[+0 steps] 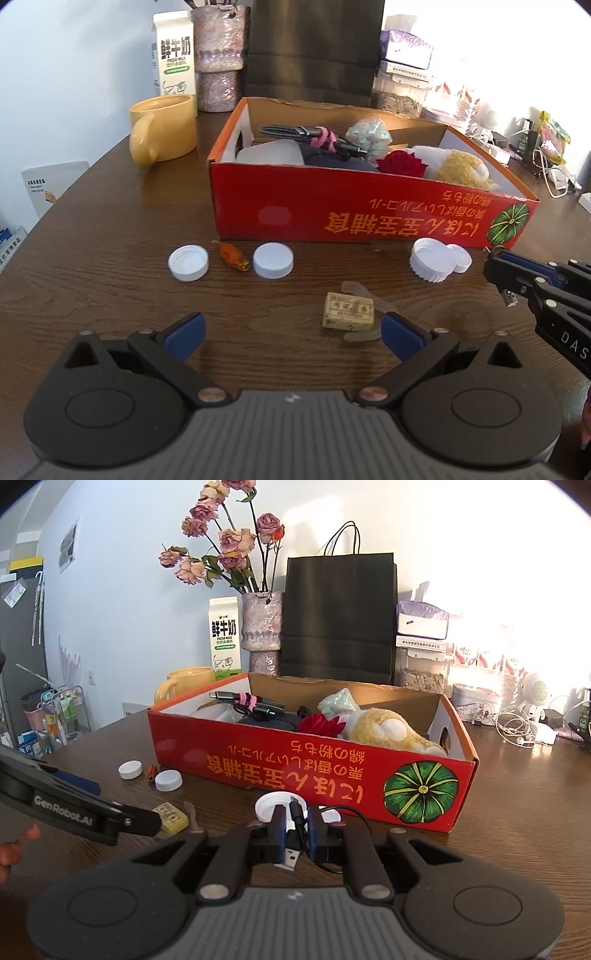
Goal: Organize objects
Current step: 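Grasp the beige packet with the left gripper while the right gripper grasps the USB cable, then carry the packet and USB cable over the red box and open both grippers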
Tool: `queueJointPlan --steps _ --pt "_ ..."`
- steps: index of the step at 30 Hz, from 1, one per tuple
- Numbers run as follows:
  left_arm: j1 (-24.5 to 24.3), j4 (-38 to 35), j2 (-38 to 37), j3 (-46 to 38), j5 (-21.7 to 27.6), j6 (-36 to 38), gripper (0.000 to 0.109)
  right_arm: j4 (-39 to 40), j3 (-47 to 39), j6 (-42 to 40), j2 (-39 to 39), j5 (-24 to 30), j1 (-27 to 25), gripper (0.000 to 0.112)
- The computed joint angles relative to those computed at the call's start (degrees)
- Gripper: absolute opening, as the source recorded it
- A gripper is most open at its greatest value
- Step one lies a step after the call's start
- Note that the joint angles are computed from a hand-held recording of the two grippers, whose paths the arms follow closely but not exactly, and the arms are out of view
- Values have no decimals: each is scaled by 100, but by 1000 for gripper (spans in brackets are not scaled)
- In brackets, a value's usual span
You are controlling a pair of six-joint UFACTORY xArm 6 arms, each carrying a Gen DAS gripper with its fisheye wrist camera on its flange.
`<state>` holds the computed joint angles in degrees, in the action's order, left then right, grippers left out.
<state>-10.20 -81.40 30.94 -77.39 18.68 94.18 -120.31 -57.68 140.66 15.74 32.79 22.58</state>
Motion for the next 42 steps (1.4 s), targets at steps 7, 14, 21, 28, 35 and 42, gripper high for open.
queueJointPlan --steps 7,14,21,28,35,42 --pt "-141 -98 120 -152 -120 186 92 -59 26 67 -12 17 13 11" --pt "-147 21 135 -150 59 221 63 -106 37 133 -14 18 22 11" --pt "-119 91 94 -124 250 168 31 -108 31 134 -9 18 25 11" --pt "-73 33 36 -81 308 213 31 -107 36 136 -14 17 22 11" --pt "-14 -156 -124 6 435 404 31 -80 24 82 -6 20 30 11" --pt "34 -338 -233 -13 589 535 31 5 -14 -93 -32 81 96 11"
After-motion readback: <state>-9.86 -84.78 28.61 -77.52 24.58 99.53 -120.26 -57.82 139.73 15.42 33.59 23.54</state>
